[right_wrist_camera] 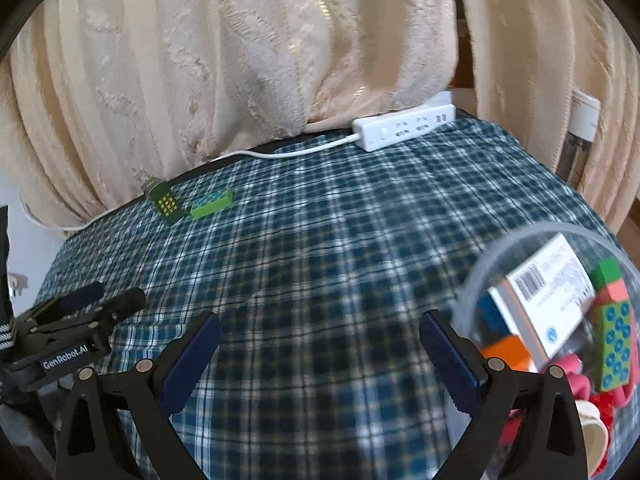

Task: Organize objects
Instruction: 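Move both grippers away from the bowl toward the green box and brick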

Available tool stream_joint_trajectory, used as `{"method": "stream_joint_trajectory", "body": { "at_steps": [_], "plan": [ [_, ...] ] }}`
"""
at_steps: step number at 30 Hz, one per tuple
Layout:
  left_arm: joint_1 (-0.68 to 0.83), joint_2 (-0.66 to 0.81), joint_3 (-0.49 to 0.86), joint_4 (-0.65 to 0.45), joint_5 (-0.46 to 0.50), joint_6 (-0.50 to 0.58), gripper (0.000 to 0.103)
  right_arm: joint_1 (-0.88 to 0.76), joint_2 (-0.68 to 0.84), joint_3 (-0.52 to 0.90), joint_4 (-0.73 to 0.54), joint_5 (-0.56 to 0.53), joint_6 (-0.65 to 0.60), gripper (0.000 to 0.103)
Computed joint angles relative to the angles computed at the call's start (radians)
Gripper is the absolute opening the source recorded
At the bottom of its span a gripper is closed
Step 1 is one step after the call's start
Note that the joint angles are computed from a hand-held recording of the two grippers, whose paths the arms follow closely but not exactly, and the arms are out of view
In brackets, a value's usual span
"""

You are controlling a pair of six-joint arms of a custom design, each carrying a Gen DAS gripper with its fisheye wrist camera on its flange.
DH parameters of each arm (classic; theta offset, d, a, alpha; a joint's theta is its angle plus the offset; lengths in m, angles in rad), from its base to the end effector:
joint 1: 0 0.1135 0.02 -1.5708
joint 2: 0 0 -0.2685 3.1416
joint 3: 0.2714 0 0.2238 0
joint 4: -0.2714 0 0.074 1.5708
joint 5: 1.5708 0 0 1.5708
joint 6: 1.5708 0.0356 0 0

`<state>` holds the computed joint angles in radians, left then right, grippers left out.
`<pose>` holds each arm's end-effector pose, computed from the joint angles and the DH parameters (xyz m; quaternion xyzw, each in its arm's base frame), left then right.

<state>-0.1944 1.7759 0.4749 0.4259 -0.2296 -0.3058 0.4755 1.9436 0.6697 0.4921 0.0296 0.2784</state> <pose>0.2563 -0.0422 0.1011 -0.0910 0.9303 0.0205 0.3548 0.2814 0.1437 0.0977 -0.0852 0.9192 0.1287 0.3624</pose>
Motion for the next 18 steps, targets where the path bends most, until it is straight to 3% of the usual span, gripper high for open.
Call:
{"method": "stream_joint_trajectory", "body": {
  "at_steps": [8, 18],
  "plan": [
    [0.066, 0.044, 0.003, 0.032, -0.035, 0.048, 0.082, 0.051, 0.112, 0.151, -0.061, 0.027, -0.01, 0.101],
    [0.157, 0.058, 0.008, 0.049, 0.007, 0.091, 0.082, 0.103, 0.238, 0.369, -0.156, 0.012, -0.013, 0.101]
  ]
}}
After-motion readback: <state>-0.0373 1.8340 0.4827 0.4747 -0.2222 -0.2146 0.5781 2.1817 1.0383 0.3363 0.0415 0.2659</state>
